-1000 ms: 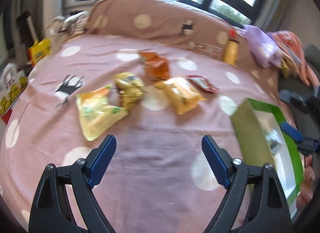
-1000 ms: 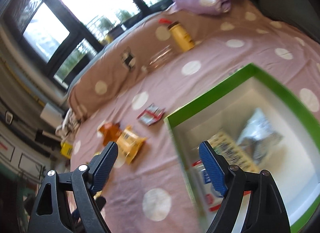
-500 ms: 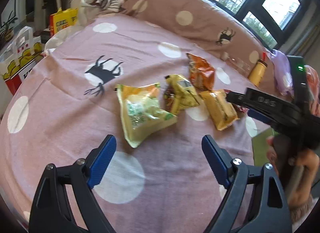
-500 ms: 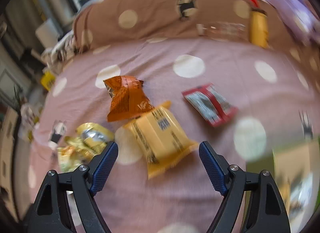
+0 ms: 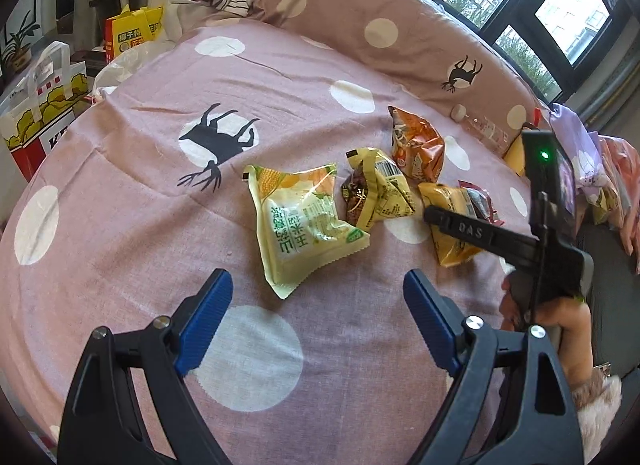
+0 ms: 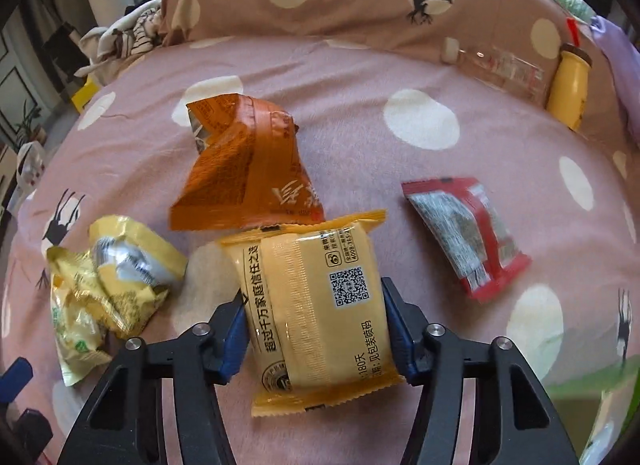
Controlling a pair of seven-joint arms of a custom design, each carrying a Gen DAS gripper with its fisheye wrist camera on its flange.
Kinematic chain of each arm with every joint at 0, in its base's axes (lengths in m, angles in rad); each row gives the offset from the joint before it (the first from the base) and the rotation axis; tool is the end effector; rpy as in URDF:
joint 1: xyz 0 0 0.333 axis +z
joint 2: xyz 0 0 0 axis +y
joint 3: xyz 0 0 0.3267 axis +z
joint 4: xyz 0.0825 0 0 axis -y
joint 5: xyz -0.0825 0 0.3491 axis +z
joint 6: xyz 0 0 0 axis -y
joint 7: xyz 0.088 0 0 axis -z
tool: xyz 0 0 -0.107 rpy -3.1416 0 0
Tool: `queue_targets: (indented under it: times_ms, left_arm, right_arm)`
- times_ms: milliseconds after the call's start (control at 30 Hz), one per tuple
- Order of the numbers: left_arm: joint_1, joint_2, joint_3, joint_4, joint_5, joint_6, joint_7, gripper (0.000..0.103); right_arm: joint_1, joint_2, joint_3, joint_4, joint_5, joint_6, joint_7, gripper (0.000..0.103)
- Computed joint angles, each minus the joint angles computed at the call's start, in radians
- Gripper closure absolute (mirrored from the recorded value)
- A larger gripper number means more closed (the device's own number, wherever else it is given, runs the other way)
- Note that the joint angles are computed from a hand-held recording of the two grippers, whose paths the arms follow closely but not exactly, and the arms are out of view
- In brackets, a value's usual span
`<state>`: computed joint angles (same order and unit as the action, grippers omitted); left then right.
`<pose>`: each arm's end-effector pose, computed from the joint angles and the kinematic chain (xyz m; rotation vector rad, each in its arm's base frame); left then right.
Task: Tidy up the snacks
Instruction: 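Move the right tool to the yellow cake packet and close on it, then lift the yellow cake packet with the right tool over the box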
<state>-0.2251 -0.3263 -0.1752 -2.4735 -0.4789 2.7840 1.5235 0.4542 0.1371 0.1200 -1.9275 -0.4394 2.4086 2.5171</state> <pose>0.4142 -0.1590 0.5087 -2.0512 1.9846 -0.9816 0.5001 0.3167 0.4825 -1.8603 2.0529 -0.4784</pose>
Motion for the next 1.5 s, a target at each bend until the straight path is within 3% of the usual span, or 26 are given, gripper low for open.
queue_targets:
  times_ms: [100, 267, 400, 500, 767, 933, 1000, 1067, 1100, 1167, 1233, 1500]
  left_arm:
    - [-0.014, 0.003, 0.014, 0.003, -0.024, -0.006, 0.022, 0.016]
    - [0.007, 0.0, -0.005, -0.001, -0.004, -0.002, -0.001, 0.016]
    - [0.019, 0.003, -0.019, 0.0, 0.031, -0.015, -0.032, 0.016]
    - [0.025, -0.004, -0.035, -0.005, 0.071, -0.015, -0.053, 0.016]
    - [0.001, -0.012, -0.047, -0.004, 0.119, -0.038, -0.071, 0.016]
    - [-0.069, -0.02, -0.009, 0.0, 0.036, -0.059, 0.023, 0.017]
    - [-0.098, -0.021, 0.004, 0.004, -0.013, -0.074, 0.076, 0.021]
    - [-0.13, -0.021, 0.021, 0.012, -0.076, -0.097, 0.142, 0.033]
    - [-0.146, -0.02, 0.028, 0.016, -0.113, -0.107, 0.179, 0.036]
    - [-0.203, -0.012, 0.072, 0.03, -0.249, -0.154, 0.321, 0.053]
    - [-0.216, 0.002, 0.08, 0.049, -0.323, -0.209, 0.392, 0.057]
    - [-0.159, 0.058, -0.008, 0.083, -0.377, -0.265, 0.43, 0.065]
  right_arm:
    - [0.003, -0.072, 0.015, -0.087, 0.056, 0.063, 0.053, 0.045]
    - [0.033, -0.155, 0.053, -0.132, 0.098, -0.03, 0.16, 0.045]
    - [0.05, -0.246, 0.078, -0.261, 0.155, 0.009, 0.308, 0.045]
    - [0.057, -0.256, 0.081, -0.295, 0.212, 0.015, 0.315, 0.045]
    - [0.034, -0.357, 0.075, -0.426, 0.227, 0.204, 0.352, 0.039]
    - [-0.015, -0.446, 0.1, -0.529, 0.161, 0.357, 0.467, 0.039]
    - [-0.035, -0.46, 0.109, -0.543, 0.137, 0.383, 0.495, 0.039]
    - [-0.038, -0.475, 0.11, -0.555, 0.128, 0.385, 0.495, 0.041]
    - [-0.041, -0.475, 0.108, -0.561, 0.125, 0.402, 0.496, 0.044]
    - [-0.025, -0.471, 0.088, -0.577, 0.153, 0.443, 0.481, 0.059]
    - [-0.006, -0.463, 0.066, -0.594, 0.192, 0.476, 0.456, 0.06]
    - [0.076, -0.411, -0.008, -0.601, 0.38, 0.488, 0.31, 0.06]
